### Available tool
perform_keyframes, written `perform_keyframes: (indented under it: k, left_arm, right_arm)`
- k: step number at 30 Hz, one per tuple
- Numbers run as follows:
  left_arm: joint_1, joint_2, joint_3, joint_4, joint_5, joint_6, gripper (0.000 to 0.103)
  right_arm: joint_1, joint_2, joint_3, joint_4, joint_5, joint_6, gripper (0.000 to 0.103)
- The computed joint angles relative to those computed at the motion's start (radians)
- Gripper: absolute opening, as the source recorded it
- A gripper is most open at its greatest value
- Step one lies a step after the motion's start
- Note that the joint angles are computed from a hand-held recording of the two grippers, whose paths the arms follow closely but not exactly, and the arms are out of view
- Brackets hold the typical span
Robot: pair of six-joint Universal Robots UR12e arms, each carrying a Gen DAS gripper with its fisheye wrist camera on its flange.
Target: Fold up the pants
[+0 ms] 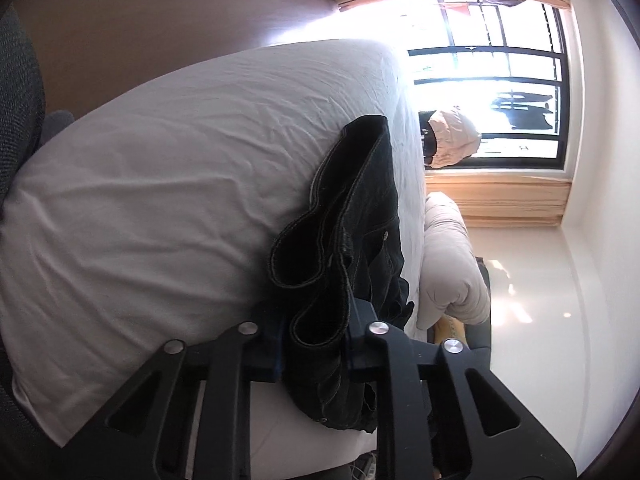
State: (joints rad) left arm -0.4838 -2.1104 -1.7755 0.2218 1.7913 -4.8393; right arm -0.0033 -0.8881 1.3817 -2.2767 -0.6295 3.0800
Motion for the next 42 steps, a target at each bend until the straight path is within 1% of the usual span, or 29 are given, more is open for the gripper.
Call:
perform_keyframes:
  k: [3,4,6,9,12,14,16,17,19,20,23,25,27,28,29,31,33,34,35,37,39,40,42]
  left_arm:
    - [-0.001,0.006,0.014,-0.036,0.008,0.05,0.012]
    - [-0.002,0.011,0.022,-0.06,0.012,0.084,0.011]
    - [-0.003,0.014,0.027,-0.079,0.016,0.117,0.011]
    - [-0.007,0.03,0.036,-0.129,0.023,0.174,0.011]
    - [-0.01,0.032,0.048,-0.154,0.025,0.194,0.011]
    - [-0.014,0.035,0.059,-0.177,0.028,0.209,0.011]
    - [-0.016,0.039,0.071,-0.201,0.031,0.232,0.011]
    - [-0.016,0.036,0.082,-0.21,0.031,0.245,0.011]
    - [-0.02,0.032,0.101,-0.23,0.037,0.278,0.011]
    - [-0.023,0.028,0.123,-0.253,0.043,0.304,0.011]
    - [-0.027,0.012,0.192,-0.309,0.045,0.386,0.011]
    - [-0.032,-0.004,0.246,-0.343,0.047,0.45,0.011]
    - [-0.037,-0.017,0.291,-0.367,0.047,0.509,0.011]
    - [-0.04,-0.025,0.318,-0.379,0.045,0.543,0.011]
    - [-0.044,-0.036,0.351,-0.395,0.043,0.584,0.011]
    - [-0.05,-0.063,0.414,-0.422,0.026,0.649,0.011]
    - [-0.057,-0.097,0.486,-0.455,-0.001,0.711,0.011]
    - [-0.062,-0.122,0.536,-0.487,-0.019,0.751,0.011]
    - [-0.066,-0.137,0.569,-0.511,-0.029,0.775,0.011]
    - [-0.073,-0.175,0.638,-0.555,-0.054,0.816,0.011]
    - [-0.077,-0.217,0.708,-0.602,-0.081,0.844,0.011]
    - [-0.079,-0.234,0.739,-0.624,-0.091,0.857,0.011]
    - [-0.084,-0.265,0.794,-0.666,-0.102,0.881,0.011]
  right_arm:
    - [0.014,0.015,-0.042,0.059,0.011,-0.048,0.078]
    - [0.021,0.021,-0.06,0.088,0.011,-0.074,0.078]
    - [0.035,0.035,-0.098,0.142,0.003,-0.119,0.078]
    - [0.049,0.057,-0.141,0.179,0.005,-0.132,0.078]
    - [0.065,0.088,-0.208,0.285,-0.021,-0.189,0.078]
    - [0.074,0.122,-0.267,0.391,-0.028,-0.256,0.078]
    - [0.081,0.156,-0.315,0.45,-0.063,-0.253,0.076]
    - [0.081,0.172,-0.328,0.462,-0.059,-0.239,0.076]
    - [0.076,0.184,-0.326,0.433,-0.024,-0.215,0.075]
    - [0.077,0.184,-0.325,0.424,-0.026,-0.21,0.075]
    - [0.086,0.172,-0.319,0.412,-0.076,-0.266,0.076]
    - [0.084,0.169,-0.327,0.435,-0.073,-0.265,0.076]
    - [0.074,0.176,-0.36,0.521,-0.039,-0.252,0.079]
    - [0.07,0.179,-0.372,0.554,-0.013,-0.264,0.08]
    - [0.063,0.179,-0.381,0.575,0.013,-0.286,0.081]
    - [0.052,0.183,-0.406,0.601,0.036,-0.321,0.085]
    - [0.04,0.196,-0.447,0.674,0.07,-0.366,0.086]
    - [0.034,0.202,-0.468,0.716,0.086,-0.392,0.086]
    - [0.029,0.207,-0.489,0.759,0.103,-0.421,0.086]
    - [0.017,0.217,-0.533,0.854,0.134,-0.502,0.091]
    - [0.007,0.219,-0.565,0.927,0.141,-0.585,0.096]
    - [0.002,0.217,-0.571,0.94,0.132,-0.614,0.099]
    - [-0.002,0.223,-0.6,0.962,0.091,-0.661,0.099]
